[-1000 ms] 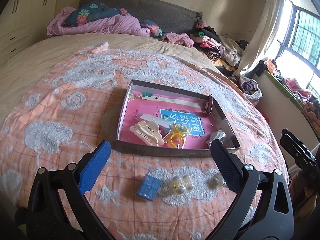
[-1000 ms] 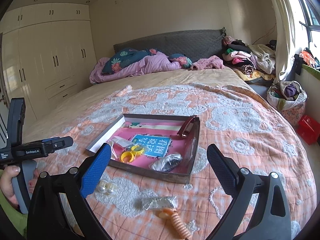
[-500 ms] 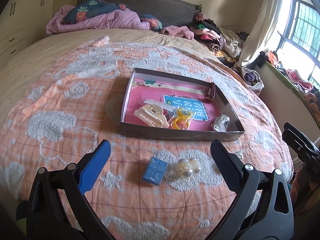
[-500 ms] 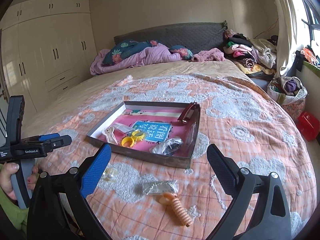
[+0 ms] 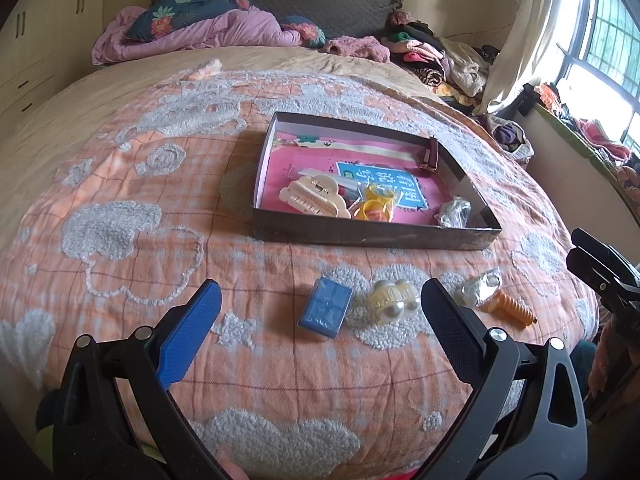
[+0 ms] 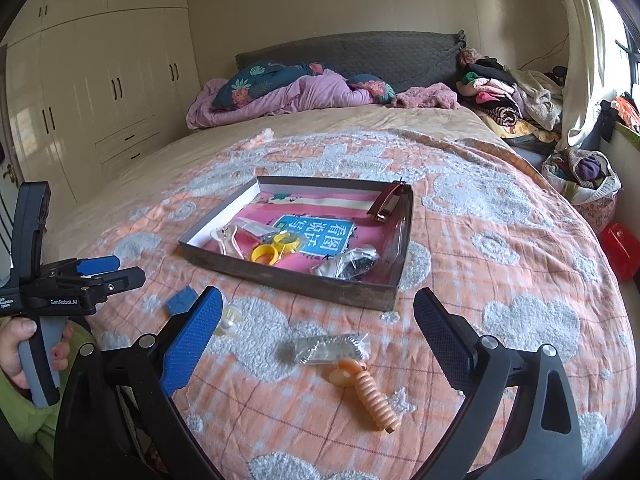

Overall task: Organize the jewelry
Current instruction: 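Withdraw both grippers from the box toward the remaining items, then grasp the orange spiral hair tie with the right gripper while the left grasps the blue box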

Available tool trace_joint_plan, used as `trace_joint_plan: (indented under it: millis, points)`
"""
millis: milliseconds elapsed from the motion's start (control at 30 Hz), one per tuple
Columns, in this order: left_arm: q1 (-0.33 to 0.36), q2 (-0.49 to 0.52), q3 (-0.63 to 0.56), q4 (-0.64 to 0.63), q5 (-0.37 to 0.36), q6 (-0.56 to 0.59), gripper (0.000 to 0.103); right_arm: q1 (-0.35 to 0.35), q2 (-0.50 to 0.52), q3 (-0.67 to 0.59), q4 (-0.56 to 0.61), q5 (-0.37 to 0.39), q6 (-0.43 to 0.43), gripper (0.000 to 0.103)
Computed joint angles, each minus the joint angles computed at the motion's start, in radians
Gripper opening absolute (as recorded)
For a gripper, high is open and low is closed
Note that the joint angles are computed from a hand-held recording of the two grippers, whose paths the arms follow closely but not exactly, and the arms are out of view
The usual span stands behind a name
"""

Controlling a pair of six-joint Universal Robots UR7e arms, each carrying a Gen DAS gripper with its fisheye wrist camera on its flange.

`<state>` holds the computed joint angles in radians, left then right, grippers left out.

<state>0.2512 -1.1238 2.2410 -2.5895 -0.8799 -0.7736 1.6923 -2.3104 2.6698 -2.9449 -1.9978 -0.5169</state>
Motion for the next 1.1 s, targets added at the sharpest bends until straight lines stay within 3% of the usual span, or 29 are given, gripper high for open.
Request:
trace_joint_plan:
  millis: [233,767,1100]
  points:
    - [-0.002,-0.003,0.013,0.018,-0.015,-0.001,0.093,-0.018,-0.019,0.014,0.033,-0.006,-0.008,0.096]
    - [0.01,0.022,0.024,0.049,-0.044,-0.012,0.093,-0.147,-0.098,0.044,0.105,0.024,-0.06,0.096]
    - [0.027,0.05,0.022,0.049,-0.058,-0.002,0.093,-0.229,-0.089,0.066,0.093,0.022,-0.119,0.096]
